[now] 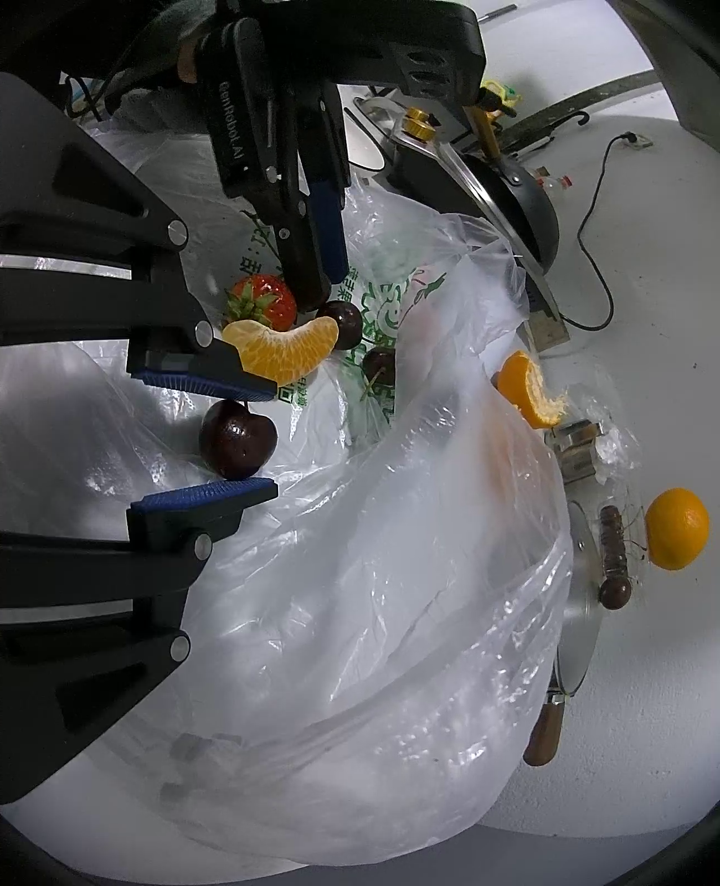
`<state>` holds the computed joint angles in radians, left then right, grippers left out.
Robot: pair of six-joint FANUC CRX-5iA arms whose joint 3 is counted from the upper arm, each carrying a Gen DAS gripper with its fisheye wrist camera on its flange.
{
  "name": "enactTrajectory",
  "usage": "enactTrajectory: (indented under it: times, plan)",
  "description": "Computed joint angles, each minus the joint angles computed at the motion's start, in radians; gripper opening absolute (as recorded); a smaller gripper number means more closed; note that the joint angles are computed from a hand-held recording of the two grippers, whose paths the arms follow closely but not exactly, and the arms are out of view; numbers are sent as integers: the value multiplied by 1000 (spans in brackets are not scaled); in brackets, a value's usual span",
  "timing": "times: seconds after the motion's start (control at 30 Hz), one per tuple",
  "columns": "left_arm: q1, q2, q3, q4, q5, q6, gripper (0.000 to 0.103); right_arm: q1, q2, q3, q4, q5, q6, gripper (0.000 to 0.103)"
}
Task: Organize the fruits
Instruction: 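Grasp a dark red cherry with the left gripper while the right grasps another cherry, then carry the cherry to the white plate with the left gripper while the right carries its cherry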
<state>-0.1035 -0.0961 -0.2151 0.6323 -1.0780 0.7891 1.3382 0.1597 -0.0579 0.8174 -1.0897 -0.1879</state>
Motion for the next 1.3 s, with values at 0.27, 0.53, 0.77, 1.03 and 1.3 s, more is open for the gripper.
enactTrajectory:
  times: [0.27,0.53,0.77,1.03,1.3]
  plan:
    - [18,-5,-18,44,-24,-28,28,10,13,11,23,-34,-15,30]
    - [48,-29,-46,97,-46,-67,28,39,14,22,61,-81,-44,30]
    - [70,-75,-68,124,-53,-99,28,63,32,68,80,-139,-21,30]
    - [145,-141,-95,164,-92,-147,28,89,80,155,109,-178,20,30]
    - [268,-204,-130,207,-144,-208,28,101,169,294,126,-206,102,30]
